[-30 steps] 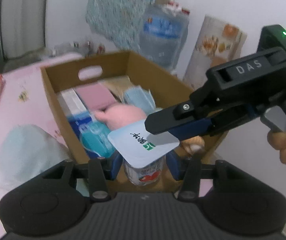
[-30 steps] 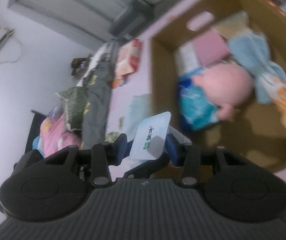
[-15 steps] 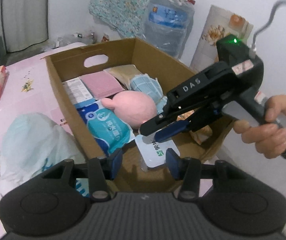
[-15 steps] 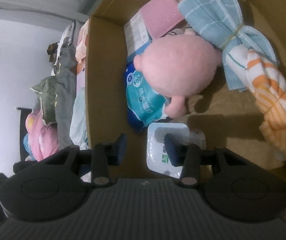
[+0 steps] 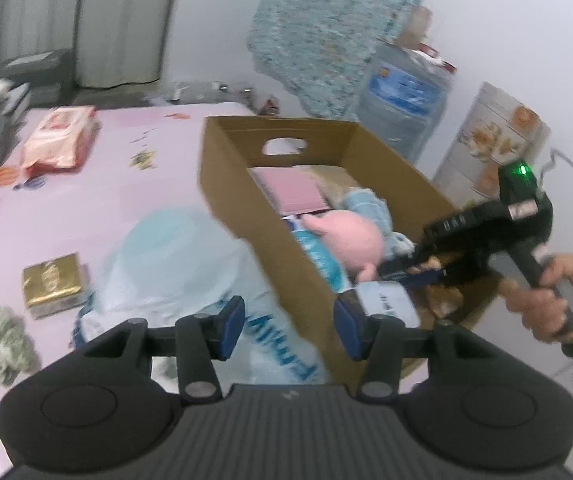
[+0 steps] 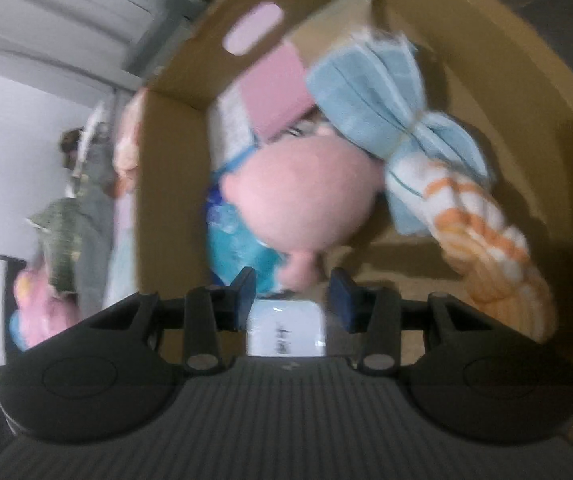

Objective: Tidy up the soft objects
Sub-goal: 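Lower the yogurt cup into the box and open the right gripper, then move the left gripper to the green scrunchie while the right gripper returns to the sheet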

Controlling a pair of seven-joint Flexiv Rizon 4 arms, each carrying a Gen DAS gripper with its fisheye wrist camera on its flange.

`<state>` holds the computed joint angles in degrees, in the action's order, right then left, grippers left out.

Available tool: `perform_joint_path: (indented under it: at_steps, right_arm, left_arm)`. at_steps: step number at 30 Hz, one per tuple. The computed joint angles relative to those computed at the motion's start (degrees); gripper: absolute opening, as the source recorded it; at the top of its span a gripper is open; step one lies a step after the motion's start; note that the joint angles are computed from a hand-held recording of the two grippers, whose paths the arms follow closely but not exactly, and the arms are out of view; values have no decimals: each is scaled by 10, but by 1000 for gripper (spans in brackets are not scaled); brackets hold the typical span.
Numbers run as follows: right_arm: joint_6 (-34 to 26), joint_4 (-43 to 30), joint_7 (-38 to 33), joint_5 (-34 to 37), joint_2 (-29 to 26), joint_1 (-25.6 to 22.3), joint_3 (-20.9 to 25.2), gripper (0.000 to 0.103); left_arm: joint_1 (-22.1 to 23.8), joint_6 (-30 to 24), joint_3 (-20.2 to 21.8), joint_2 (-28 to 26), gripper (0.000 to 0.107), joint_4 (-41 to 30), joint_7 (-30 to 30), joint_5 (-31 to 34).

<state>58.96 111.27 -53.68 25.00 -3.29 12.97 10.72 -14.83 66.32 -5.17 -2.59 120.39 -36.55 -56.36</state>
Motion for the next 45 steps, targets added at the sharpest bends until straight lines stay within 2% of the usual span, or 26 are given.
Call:
perform_joint_path:
  at_steps: [4, 6, 8, 14, 16, 22, 25, 30, 34, 35, 37, 39, 42, 43, 45]
  right_arm:
    - [-19, -22, -31, 27, -23, 10, 12, 44]
    - [-30, -42, -57, 83, -35, 7, 20, 44]
    - [-35, -55, -67, 107, -47, 8, 25, 44]
    - [-36, -63, -42, 91, -53, 13, 27, 48]
    - [-28, -54, -13, 60, -44, 18, 22, 48]
    - [37, -30, 76, -120, -18, 43, 8, 54]
    - [52, -56, 77, -174, -29, 53, 8, 57]
    - [11, -188, -32, -146, -109, 65, 37, 64]
    - [-59, -320, -96, -172, -202, 94, 48, 73]
    - [-83, -362, -115, -190, -232, 107, 47, 79]
    - [-125, -430, -161, -217, -282, 126, 47, 85]
    - [-178, -506, -212, -262, -336, 156, 36, 85]
    - [-264, -625, -313, -300, -415, 192, 29, 86]
    - [-290, -662, -345, -305, -438, 202, 27, 86]
    - [-334, -722, -416, -314, -477, 220, 20, 85]
  left_arm:
    - [7, 21, 7, -2, 50, 10, -26, 11]
    - [11, 22, 9, -2, 50, 13, -32, 14]
    - [15, 26, 11, 0, 50, 19, -35, 20]
    - [20, 55, 14, 5, 52, 37, -23, 18]
    - [19, 73, 14, 6, 55, 45, -11, 9]
    - [30, 116, 22, 5, 55, 56, -12, 8]
    - [36, 152, 20, -5, 55, 58, -1, -13]
    - [59, 161, 25, -21, 55, 55, -24, -2]
    - [81, 196, 31, -42, 55, 56, -69, 69]
    - [89, 202, 29, -46, 55, 57, -76, 81]
    - [104, 213, 22, -55, 55, 56, -79, 95]
    - [113, 231, 25, -68, 55, 54, -93, 138]
    - [109, 235, 57, -91, 55, 41, -136, 229]
    - [117, 241, 52, -96, 55, 41, -135, 241]
    - [150, 258, 15, -101, 55, 46, -113, 241]
